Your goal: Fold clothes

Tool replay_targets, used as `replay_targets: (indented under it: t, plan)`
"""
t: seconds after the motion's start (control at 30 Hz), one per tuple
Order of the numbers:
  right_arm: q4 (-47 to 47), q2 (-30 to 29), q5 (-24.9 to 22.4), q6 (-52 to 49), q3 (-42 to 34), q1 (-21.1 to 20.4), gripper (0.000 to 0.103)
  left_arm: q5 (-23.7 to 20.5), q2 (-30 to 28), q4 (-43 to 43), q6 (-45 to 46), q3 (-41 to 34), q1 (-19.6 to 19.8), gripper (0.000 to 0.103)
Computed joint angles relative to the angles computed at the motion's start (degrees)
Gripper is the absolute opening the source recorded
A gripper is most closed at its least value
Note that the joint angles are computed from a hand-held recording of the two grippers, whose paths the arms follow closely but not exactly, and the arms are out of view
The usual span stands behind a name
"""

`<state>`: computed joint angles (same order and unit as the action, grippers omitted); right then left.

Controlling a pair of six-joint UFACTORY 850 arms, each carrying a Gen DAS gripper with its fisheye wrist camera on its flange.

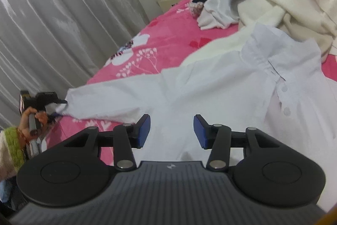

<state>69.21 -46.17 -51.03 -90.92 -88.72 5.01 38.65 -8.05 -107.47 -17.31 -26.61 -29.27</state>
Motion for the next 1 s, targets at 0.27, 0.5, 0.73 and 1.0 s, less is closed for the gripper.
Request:
replay_targets:
  t: [0.27,0.5,0.73,1.0]
  plan:
    - [-3.23,3.36,1.83,2.61,3.17,-2.48,0.045,12.82,2.32,10.70,10.56,-6.41,-5.90,0.003]
    - [-5.61,10.93,2.13,3.48,10.25,-7.86,0.045,10.81,-2.90,38.12,19.90,-22.14,-12.18,0.003]
    - [3.40,18.07,3.99,1.76,19.74,-16.22,0.046,-8.39,-20.15,78.90,-0.03,-43.40,-13.82,0.003]
    - [7.45,15.74,7.03,5.70,23.80,-21.08,0.046,-29.24,-40.69,74.05,22.63,-64.28,-19.95,0.002]
